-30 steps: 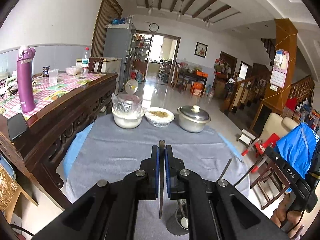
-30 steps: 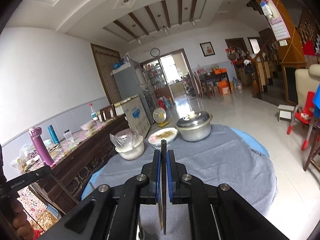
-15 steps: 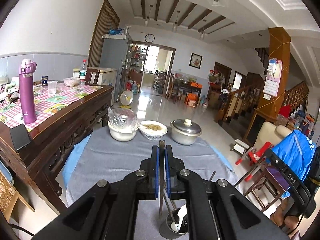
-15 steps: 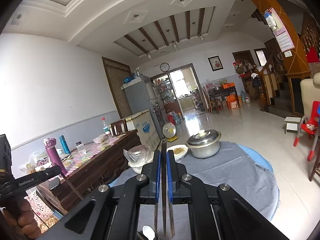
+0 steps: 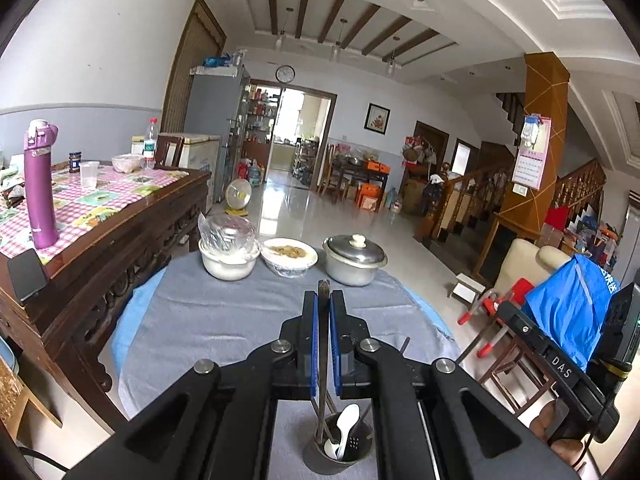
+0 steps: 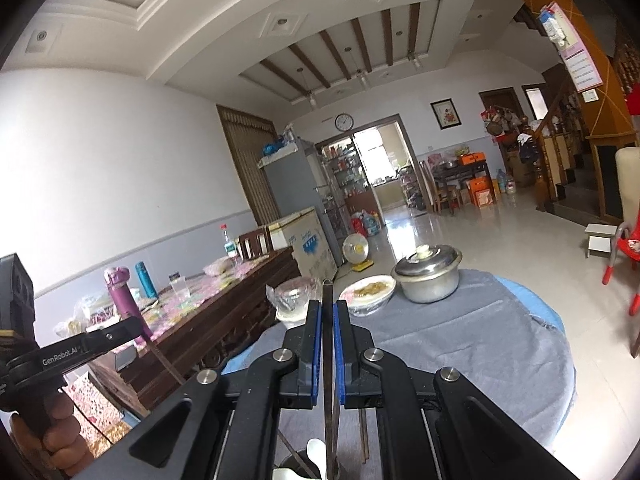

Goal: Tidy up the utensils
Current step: 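Lower the chopsticks from both tools into the black cup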

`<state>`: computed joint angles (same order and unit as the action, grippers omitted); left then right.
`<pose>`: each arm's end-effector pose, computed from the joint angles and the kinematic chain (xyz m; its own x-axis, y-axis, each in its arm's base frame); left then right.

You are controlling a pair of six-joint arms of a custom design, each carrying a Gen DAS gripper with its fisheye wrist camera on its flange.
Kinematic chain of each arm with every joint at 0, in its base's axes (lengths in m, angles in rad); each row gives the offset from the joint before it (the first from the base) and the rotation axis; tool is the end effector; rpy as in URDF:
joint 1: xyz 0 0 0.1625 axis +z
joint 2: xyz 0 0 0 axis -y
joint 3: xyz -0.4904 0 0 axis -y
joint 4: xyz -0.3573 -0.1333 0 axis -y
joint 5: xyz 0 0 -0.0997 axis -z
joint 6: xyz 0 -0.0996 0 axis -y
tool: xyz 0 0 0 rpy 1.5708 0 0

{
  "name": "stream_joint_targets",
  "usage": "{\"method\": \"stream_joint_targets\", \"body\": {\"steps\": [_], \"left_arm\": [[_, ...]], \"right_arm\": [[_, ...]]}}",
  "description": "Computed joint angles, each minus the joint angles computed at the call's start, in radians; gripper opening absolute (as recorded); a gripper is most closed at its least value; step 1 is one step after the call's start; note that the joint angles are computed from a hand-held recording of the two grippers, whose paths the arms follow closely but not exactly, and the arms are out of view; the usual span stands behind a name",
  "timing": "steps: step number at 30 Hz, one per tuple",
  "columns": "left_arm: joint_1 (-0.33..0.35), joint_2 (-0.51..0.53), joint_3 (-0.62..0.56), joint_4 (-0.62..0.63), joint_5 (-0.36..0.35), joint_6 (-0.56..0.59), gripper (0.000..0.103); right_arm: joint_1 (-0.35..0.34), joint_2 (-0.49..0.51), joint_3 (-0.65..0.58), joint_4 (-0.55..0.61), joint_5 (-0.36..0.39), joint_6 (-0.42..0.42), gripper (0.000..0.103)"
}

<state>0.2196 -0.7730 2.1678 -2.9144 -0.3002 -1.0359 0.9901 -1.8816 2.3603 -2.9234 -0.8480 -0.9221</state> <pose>-0.4496 -0.3344 0.1186 -0.8471 -0.0346 -0.5303 0.4825 0.3684 -0.7947 0.0083 -0.3504 0.4933 -0.8275 -0.4353 0.3546 -0.5087 0.3141 -0.8016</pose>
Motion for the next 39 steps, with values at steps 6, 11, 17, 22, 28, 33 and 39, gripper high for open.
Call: {"method": "stream_joint_targets", "body": {"steps": [6, 11, 17, 22, 28, 33, 39], "left_arm": [[0.014, -0.003, -0.005, 0.049, -0.025, -0.040, 0.006], [0.023, -0.002, -0.006, 0.056, -0.037, -0.046, 0.006], [0.030, -0.003, -0.008, 0.072, -0.049, -0.058, 0.006], [0.040, -0.007, -0.009, 0.106, -0.070, -0.088, 0.006], [0.054, -0.011, -0.016, 0.151, -0.094, -0.119, 0.006], [0.061, -0.009, -0.026, 0.178, -0.108, -0.128, 0.006], [0.068, -0.003, -0.039, 0.211, -0.125, -0.133, 0.007]], "right_arm": [[0.025, 0.016, 0.006, -0.002, -0.046, -0.018, 0.007], [0.033, 0.023, 0.011, -0.002, -0.067, -0.031, 0.007], [0.055, 0.033, 0.014, 0.007, -0.118, -0.053, 0.007], [0.079, 0.044, 0.017, 0.019, -0.177, -0.071, 0.007], [0.109, 0.069, 0.003, 0.050, -0.254, -0.069, 0.007], [0.122, 0.084, -0.009, 0.070, -0.287, -0.059, 0.007], [0.120, 0.084, -0.012, 0.088, -0.290, -0.062, 0.007]]}}
